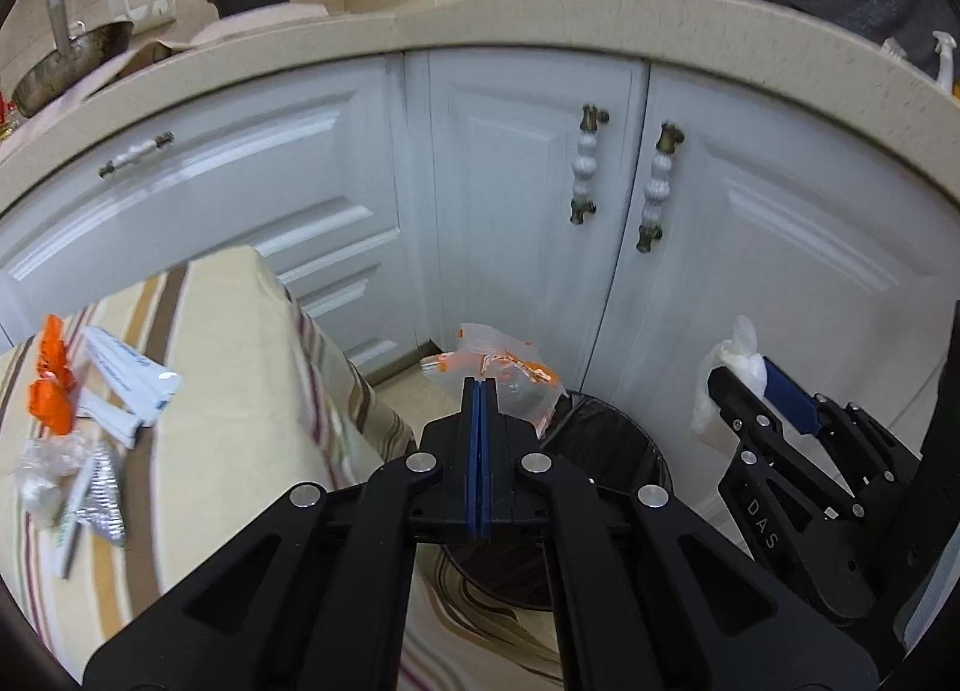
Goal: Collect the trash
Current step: 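Carry the tissue and wrapper over the black bin and open both tools, then grasp the silver blister pack with the right tool while the left tool reaches the clear bag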
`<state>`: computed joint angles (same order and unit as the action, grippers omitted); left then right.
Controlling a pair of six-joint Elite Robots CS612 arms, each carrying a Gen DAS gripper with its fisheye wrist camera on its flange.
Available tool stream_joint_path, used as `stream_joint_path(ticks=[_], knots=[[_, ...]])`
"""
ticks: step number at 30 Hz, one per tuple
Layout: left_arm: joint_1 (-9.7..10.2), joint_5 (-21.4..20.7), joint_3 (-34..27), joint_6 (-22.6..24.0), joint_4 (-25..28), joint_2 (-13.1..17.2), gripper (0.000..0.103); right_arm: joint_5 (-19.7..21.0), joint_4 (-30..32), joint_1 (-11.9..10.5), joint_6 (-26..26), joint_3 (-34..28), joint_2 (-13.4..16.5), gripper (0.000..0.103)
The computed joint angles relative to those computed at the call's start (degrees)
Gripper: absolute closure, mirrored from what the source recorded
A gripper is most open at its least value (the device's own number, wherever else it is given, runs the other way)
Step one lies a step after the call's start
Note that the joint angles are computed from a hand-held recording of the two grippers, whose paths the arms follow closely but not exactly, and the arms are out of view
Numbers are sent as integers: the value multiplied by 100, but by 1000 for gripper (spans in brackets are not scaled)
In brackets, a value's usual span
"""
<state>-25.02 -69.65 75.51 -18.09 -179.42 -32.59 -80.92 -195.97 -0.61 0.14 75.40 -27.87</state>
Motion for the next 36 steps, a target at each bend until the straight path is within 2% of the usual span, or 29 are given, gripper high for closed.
stream_joint_path(ticks=[2, 4, 5, 6, 10, 16, 20, 25, 36], knots=[[12, -67, -176, -40, 257, 85, 102, -55, 68, -7, 17, -113, 78, 54], [26, -131, -335, -85, 399, 182, 94, -52, 131, -23, 46, -196, 138, 49], [29, -146, -384, -85, 448, 211, 82, -65, 154, -27, 54, -226, 159, 49], [34, -160, -423, -93, 476, 237, 75, -72, 194, -31, 62, -247, 172, 49], [63, -242, -377, -142, 385, 214, 74, -57, 188, -41, 125, -185, 138, 49], [81, -130, -27, -202, 0, -13, 59, 11, 180, -2, 137, -7, -23, 48], [138, 35, 412, -272, -279, -290, 48, 195, 43, 69, 98, 184, -191, 46], [227, 457, 1024, -401, -610, -646, 46, 509, -47, 219, 18, 317, -356, 45], [525, 1416, 2225, -867, -782, -1265, 41, 1313, 171, 660, -333, 400, -547, 44]])
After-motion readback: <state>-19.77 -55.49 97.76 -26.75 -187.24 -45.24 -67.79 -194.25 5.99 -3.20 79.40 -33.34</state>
